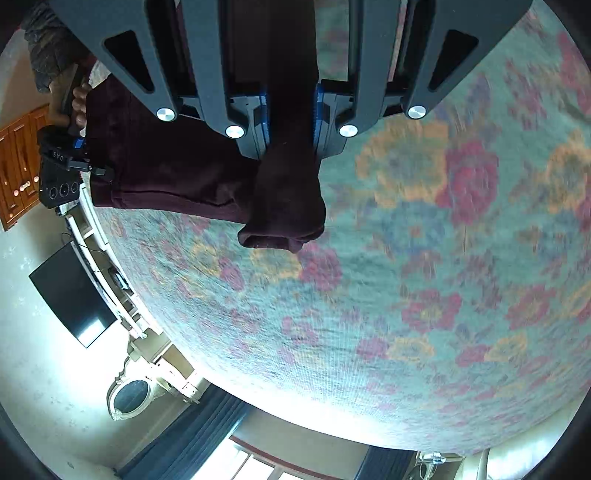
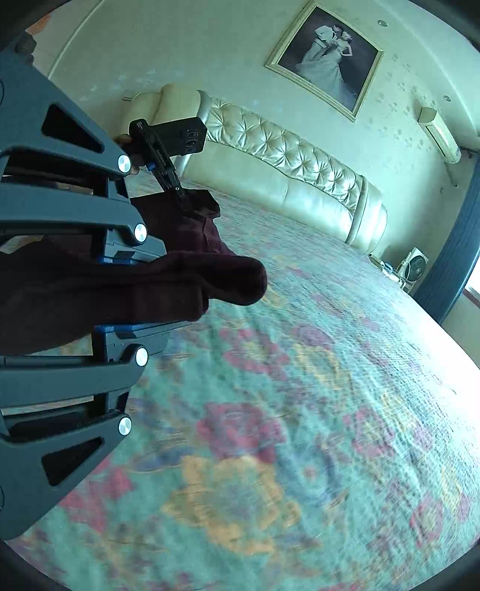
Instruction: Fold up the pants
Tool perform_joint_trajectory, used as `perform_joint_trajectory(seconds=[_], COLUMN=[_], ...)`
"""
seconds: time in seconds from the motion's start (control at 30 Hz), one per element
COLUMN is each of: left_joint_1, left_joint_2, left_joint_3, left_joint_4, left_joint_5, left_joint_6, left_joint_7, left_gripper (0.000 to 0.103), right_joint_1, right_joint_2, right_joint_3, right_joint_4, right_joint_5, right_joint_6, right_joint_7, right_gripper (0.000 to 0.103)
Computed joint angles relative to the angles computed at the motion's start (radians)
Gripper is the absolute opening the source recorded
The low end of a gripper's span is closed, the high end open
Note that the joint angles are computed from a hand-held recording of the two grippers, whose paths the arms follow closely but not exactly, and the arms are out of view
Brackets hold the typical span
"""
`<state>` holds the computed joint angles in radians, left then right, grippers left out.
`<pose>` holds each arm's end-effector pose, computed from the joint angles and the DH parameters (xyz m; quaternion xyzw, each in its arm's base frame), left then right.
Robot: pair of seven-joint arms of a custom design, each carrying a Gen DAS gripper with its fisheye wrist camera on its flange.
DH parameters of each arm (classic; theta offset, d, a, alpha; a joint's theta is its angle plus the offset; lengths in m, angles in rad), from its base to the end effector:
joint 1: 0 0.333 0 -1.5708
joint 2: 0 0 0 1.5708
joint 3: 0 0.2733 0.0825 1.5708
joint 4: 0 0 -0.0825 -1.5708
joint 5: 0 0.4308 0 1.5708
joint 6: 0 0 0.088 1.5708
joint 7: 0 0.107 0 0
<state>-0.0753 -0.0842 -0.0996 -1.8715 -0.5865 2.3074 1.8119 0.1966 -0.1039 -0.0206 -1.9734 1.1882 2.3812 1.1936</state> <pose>0.6162 -0.1219 0.5541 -0.6160 0.7041 -0.3531 0.0072 0.6095 0.1175 0.5212 -0.5560 0.6479 0.1394 0.5017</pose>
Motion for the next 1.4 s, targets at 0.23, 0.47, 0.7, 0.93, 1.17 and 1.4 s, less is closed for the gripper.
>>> perform_joint_trajectory(seconds=[0.23, 0.47, 0.7, 0.93, 1.17, 1.4], left_joint_1=[0.025, 0.064, 0.08, 0.087, 0.106, 0.076], left_joint_2=[0.231, 0.288, 0.277, 0.277, 0.19, -0.039], left_joint_3=[-0.041, -0.082, -0.092, -0.091, -0.083, 0.0], left_joint_4=[0.237, 0.273, 0.244, 0.233, 0.136, -0.126], left_joint_5=[0.144, 0.162, 0.128, 0.103, -0.017, -0.21], left_joint_6=[-0.016, -0.015, 0.003, 0.01, -0.001, -0.07], left_joint_7=[-0.099, -0.102, -0.082, -0.069, 0.019, 0.112], left_gripper=[0.017, 0.018, 0.018, 0.02, 0.054, 0.074], right_joint_1=[-0.04, -0.084, -0.1, -0.104, -0.108, -0.048], right_joint_2=[0.176, 0.233, 0.239, 0.245, 0.149, -0.096], right_joint_3=[0.021, 0.052, 0.063, 0.067, 0.05, -0.004], right_joint_4=[0.168, 0.201, 0.191, 0.197, 0.094, -0.178], right_joint_5=[-0.02, -0.023, -0.002, -0.002, 0.039, 0.123], right_joint_6=[-0.01, -0.028, -0.028, -0.028, -0.037, -0.022], right_joint_7=[0.06, 0.093, 0.089, 0.106, 0.112, 0.066], right_gripper=[0.021, 0.021, 0.021, 0.021, 0.049, 0.065])
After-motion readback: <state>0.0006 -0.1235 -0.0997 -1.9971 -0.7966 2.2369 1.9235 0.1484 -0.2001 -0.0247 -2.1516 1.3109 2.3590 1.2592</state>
